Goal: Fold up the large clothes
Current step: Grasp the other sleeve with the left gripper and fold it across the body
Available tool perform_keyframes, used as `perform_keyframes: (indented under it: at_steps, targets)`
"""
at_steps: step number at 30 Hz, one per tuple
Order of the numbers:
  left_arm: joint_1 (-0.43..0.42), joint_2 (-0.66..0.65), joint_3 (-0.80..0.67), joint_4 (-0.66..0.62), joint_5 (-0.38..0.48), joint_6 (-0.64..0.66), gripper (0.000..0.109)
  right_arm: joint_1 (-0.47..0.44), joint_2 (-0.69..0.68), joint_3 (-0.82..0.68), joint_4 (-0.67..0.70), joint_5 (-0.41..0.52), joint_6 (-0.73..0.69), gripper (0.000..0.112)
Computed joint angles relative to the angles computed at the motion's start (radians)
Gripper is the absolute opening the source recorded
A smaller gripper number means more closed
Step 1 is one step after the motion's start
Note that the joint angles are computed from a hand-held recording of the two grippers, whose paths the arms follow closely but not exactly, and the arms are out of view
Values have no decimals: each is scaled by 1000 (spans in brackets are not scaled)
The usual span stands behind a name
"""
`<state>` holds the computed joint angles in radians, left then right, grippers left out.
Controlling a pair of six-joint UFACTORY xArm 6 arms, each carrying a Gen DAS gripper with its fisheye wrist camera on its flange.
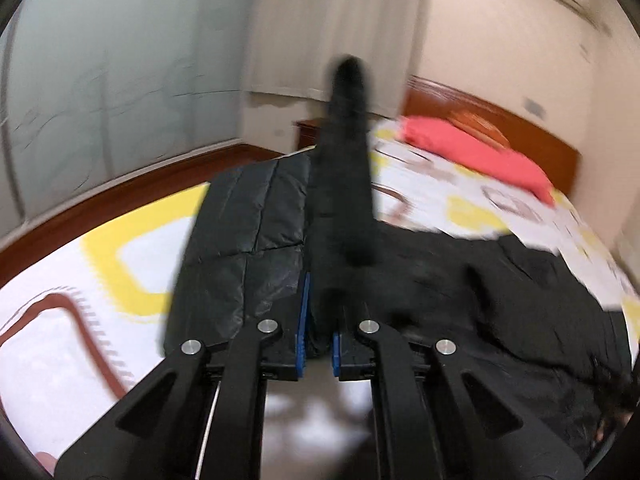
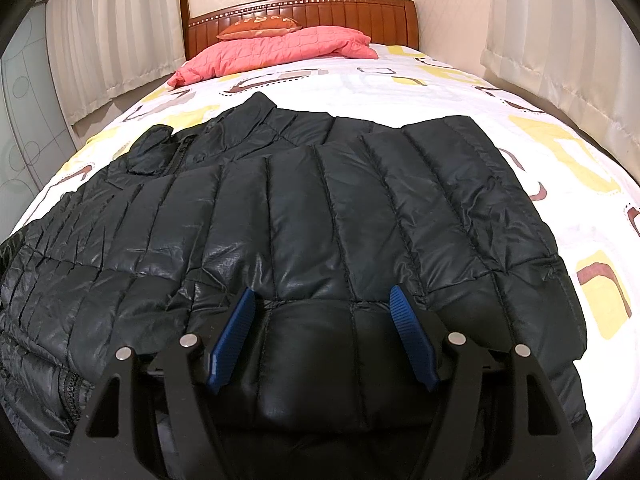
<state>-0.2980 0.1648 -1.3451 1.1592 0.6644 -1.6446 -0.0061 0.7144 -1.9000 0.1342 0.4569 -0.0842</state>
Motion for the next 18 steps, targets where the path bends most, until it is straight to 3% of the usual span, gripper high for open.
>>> perform_keyframes:
  at_steps: [8, 18]
  targets:
    - [-105, 290, -360, -174, 37, 302, 8, -1, 0, 0, -2, -1, 3, 70]
    - [-188, 552, -690, -327, 132, 576, 9, -1, -1, 2, -8, -3, 9, 70]
